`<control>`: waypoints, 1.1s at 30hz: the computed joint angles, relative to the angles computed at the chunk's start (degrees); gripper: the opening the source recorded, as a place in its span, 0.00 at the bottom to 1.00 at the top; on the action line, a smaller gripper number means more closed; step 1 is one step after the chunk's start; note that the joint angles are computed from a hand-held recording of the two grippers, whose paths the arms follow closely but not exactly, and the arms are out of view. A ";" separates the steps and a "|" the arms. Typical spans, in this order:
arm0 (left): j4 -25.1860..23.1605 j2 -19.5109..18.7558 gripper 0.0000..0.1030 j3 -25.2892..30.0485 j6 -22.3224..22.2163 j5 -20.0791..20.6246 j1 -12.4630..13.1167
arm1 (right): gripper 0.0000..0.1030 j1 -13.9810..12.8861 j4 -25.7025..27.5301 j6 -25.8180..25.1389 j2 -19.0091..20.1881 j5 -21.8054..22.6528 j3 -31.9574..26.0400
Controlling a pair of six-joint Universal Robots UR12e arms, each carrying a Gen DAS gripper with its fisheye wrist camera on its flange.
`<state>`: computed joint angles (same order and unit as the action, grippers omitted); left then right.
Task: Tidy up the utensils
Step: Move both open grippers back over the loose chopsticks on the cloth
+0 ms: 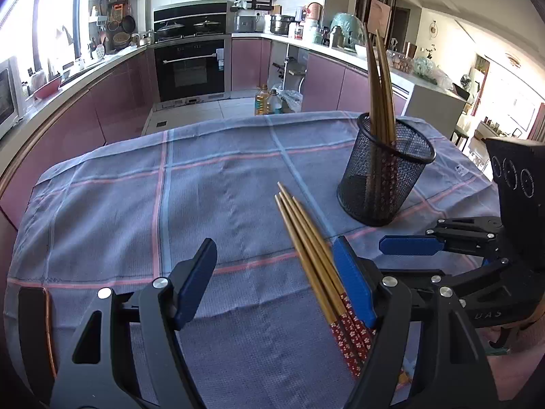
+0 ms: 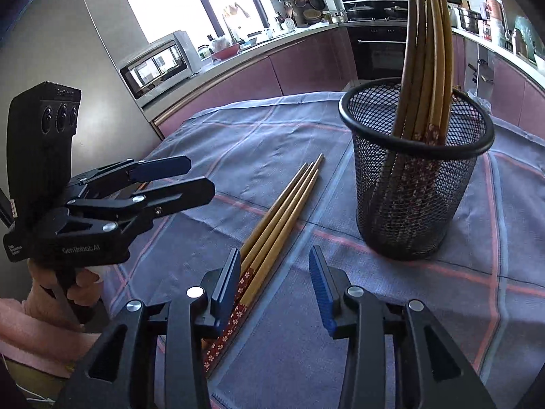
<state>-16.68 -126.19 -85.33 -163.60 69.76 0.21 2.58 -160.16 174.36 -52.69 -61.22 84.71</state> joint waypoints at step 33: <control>-4.60 -0.65 0.62 -0.40 2.33 1.14 -0.52 | 0.36 2.86 1.89 -1.81 1.47 -11.02 -2.28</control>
<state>-21.28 -126.84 -85.73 -161.26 70.89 -0.31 5.44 -158.27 172.54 -51.22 -72.24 82.43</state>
